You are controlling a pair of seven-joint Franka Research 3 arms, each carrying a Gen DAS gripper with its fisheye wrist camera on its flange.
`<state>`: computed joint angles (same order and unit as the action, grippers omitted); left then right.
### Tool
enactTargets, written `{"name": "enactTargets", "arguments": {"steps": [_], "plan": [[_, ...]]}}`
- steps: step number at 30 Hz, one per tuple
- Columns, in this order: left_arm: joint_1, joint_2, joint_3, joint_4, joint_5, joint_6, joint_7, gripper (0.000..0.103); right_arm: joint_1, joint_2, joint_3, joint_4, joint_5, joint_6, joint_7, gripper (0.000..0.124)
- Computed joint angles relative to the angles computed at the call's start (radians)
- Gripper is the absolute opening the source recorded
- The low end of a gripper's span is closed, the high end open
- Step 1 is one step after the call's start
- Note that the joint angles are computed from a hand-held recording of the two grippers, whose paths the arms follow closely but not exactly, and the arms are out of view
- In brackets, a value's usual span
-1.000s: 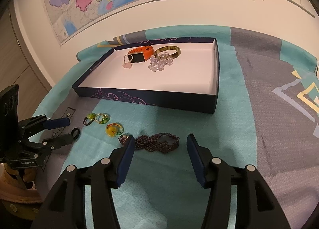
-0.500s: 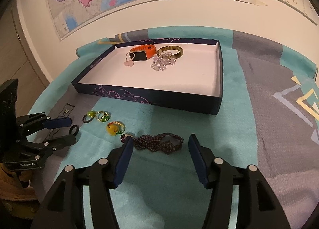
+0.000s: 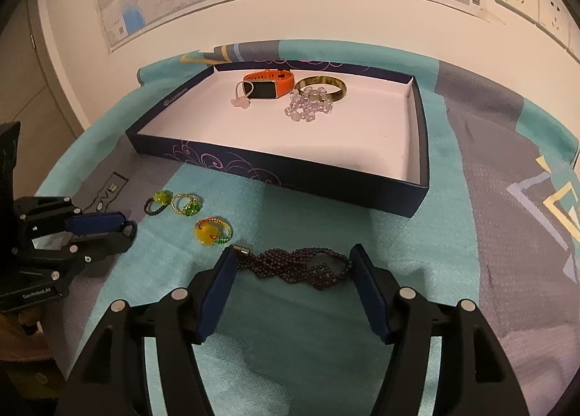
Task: Organize jewelry
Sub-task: 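Grasp the dark beaded bracelet with the right tool while the left tool grasps the black ring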
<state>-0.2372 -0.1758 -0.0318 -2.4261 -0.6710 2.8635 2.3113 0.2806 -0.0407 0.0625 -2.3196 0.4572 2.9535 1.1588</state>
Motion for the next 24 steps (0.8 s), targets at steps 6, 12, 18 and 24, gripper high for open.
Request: {"name": "enactTargets", "arguments": {"steps": [6, 12, 18, 24], "plan": [[-0.001, 0.002, 0.001, 0.004, -0.013, -0.001, 0.003, 0.022, -0.011, 0.001, 0.005, -0.008, -0.122, 0.016, 0.095, 0.050], [0.001, 0.007, 0.000, 0.010, -0.027, -0.004, 0.009, 0.022, -0.010, -0.004, -0.004, -0.015, -0.106, 0.023, 0.070, 0.018], [0.004, 0.007, -0.004, 0.011, -0.040, -0.004, 0.014, 0.022, 0.000, -0.006, -0.009, -0.010, 0.019, 0.016, -0.028, 0.006], [0.005, 0.007, -0.003, 0.013, -0.056, -0.002, 0.022, 0.022, 0.022, -0.031, -0.018, -0.014, 0.191, 0.023, -0.157, 0.005]]}}
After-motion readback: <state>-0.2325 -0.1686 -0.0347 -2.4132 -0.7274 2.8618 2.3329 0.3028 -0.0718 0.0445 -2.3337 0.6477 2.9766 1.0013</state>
